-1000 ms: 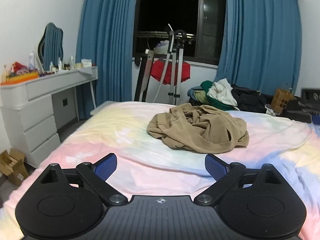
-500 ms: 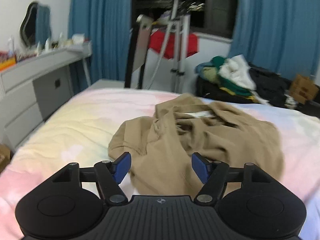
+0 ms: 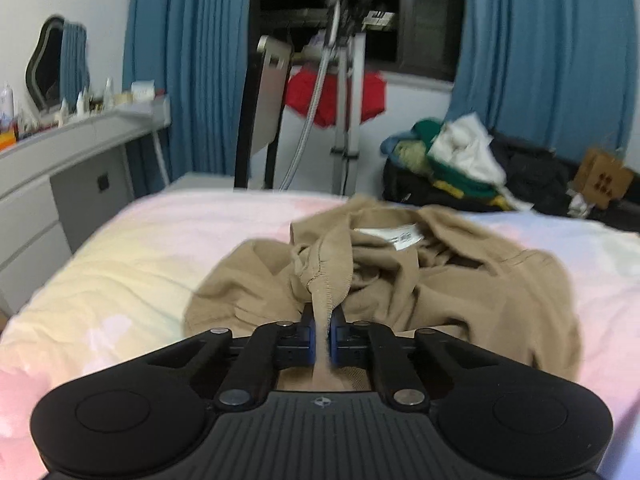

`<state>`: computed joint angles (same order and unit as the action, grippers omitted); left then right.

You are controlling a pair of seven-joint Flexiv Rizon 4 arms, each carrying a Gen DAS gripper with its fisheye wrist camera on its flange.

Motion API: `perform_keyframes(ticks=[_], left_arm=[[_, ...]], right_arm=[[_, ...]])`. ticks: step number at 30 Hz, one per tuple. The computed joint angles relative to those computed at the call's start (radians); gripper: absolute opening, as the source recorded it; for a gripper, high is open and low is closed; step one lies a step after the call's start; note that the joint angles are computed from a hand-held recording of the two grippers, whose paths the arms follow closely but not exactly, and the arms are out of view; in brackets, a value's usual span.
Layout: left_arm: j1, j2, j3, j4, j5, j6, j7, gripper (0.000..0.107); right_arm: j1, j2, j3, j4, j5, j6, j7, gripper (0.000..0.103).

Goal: Fold clothes
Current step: 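Grasp the tan T-shirt hem with the left gripper while the right gripper grasps another edge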

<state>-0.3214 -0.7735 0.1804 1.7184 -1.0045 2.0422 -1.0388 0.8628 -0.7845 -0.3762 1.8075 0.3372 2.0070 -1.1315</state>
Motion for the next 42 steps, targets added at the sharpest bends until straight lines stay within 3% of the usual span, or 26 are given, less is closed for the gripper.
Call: perform_keyframes(ticks=[4, 9, 12, 18, 20, 22, 25, 26, 29, 31, 33, 35, 38, 42], left_arm=[[0.127, 0.171, -0.126, 0.231, 0.287, 0.127, -0.151, 0.005], [0.199, 0.381, -0.166, 0.484, 0.521, 0.174, -0.288, 0.005], [0.230, 0.504, -0.166, 0.623, 0.636, 0.171, -0.354, 0.005], [0.348, 0.687, -0.147, 0.818, 0.920, 0.090, -0.573, 0.005], [0.392, 0.709, -0.135, 0.849, 1.021, 0.061, -0.659, 0.005], [0.437, 0.725, -0.131, 0.851, 1.128, 0.013, -0.759, 0.005], [0.394, 0.716, -0.111, 0.873, 1.050, 0.048, -0.688, 0.005], [0.385, 0.713, -0.111, 0.873, 1.030, 0.056, -0.673, 0.005], [0.391, 0.702, -0.114, 0.866, 1.038, 0.050, -0.693, 0.005], [0.350, 0.683, -0.113, 0.870, 0.945, 0.060, -0.643, 0.005], [0.364, 0.680, -0.124, 0.857, 0.957, 0.026, -0.663, 0.005], [0.342, 0.667, -0.121, 0.853, 0.921, 0.030, -0.633, 0.006], [0.260, 0.632, -0.109, 0.854, 0.788, 0.078, -0.525, 0.006], [0.280, 0.618, -0.127, 0.845, 0.801, 0.066, -0.532, 0.008]], right_arm=[[0.018, 0.009, -0.006, 0.016, 0.021, 0.054, -0.035, 0.084], [0.002, 0.037, 0.046, 0.026, 0.038, 0.120, -0.111, 0.084], [-0.027, 0.068, 0.103, 0.048, 0.023, 0.159, -0.163, 0.084], [-0.200, 0.126, 0.334, 0.113, -0.159, 0.175, -0.192, 0.084], [-0.197, 0.122, 0.344, 0.113, -0.195, 0.165, -0.225, 0.083], [-0.142, 0.104, 0.300, 0.095, -0.184, 0.154, -0.290, 0.078], [-0.045, 0.057, 0.208, 0.030, -0.128, 0.107, -0.374, 0.075], [-0.015, 0.037, 0.175, 0.002, -0.110, 0.087, -0.393, 0.069], [0.024, -0.012, 0.128, -0.056, -0.083, 0.052, -0.408, 0.062], [0.040, -0.041, 0.108, -0.077, -0.073, 0.065, -0.419, 0.051], [0.082, -0.063, 0.053, -0.087, -0.034, 0.058, -0.437, 0.025], [0.065, -0.059, 0.068, -0.092, -0.026, 0.052, -0.423, 0.015], [0.035, -0.043, 0.104, -0.085, -0.017, 0.086, -0.399, 0.009], [0.023, -0.014, 0.121, -0.068, 0.037, 0.116, -0.387, 0.007]])
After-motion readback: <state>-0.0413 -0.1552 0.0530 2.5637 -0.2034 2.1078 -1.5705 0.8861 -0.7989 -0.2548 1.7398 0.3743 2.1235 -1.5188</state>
